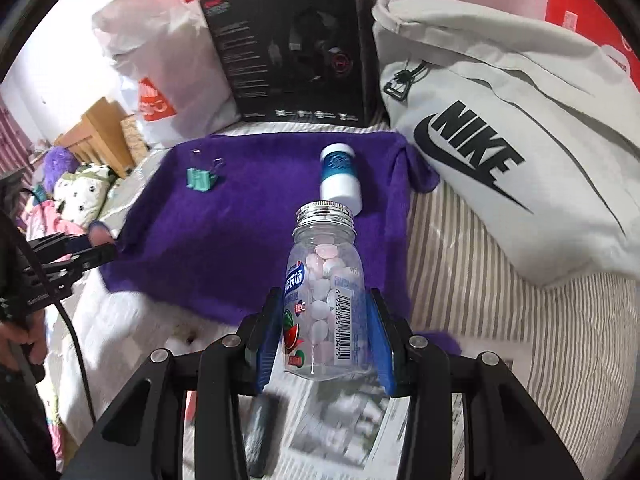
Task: Organize rigid objects
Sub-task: 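Carry the eraser onto the towel with the left tool while the right tool sets the bottle there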
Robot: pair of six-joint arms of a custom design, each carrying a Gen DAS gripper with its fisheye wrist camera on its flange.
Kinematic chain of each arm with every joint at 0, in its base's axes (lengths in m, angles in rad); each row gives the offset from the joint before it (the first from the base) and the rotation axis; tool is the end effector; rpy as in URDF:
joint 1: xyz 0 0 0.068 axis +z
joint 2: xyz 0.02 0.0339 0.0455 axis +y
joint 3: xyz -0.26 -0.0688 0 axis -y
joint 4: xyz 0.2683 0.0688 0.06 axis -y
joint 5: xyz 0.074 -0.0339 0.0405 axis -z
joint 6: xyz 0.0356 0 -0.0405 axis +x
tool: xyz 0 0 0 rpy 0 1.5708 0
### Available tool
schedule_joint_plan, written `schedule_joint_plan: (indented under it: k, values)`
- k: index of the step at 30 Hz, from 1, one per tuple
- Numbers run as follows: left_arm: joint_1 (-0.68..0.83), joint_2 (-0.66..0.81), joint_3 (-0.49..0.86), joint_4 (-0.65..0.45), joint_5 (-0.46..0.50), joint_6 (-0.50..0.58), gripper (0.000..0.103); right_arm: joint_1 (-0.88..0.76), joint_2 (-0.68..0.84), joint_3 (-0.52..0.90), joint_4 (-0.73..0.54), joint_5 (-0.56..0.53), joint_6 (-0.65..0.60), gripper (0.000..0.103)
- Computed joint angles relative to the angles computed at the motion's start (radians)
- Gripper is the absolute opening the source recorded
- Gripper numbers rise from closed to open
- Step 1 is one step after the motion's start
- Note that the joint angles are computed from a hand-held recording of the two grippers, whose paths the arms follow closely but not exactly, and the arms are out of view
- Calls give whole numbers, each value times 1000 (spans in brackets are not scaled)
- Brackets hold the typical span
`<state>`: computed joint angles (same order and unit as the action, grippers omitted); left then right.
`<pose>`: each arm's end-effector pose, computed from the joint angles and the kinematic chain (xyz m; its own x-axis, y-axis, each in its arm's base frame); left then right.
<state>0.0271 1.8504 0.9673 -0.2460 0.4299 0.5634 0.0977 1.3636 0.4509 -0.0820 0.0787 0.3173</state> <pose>0.3542 -0.0052 0.0980 -0.6821 0.4672 -0.5626 0.6124 0.7854 -0.0902 0.2369 0.0204 0.1006 -0.8100 0.2331 -0.5381 0.2085 0.9721 0.1073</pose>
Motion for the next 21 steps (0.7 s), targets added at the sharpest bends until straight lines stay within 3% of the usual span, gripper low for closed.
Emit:
schedule_joint_plan:
  k: [9,21]
  values:
    - [-30,131,126,-11,-15,-48,34,-65,286,148,65,-33,-29,41]
    - [-96,306,292,-10,-74,-133,34,-38,442,234,84,-7,-56,41]
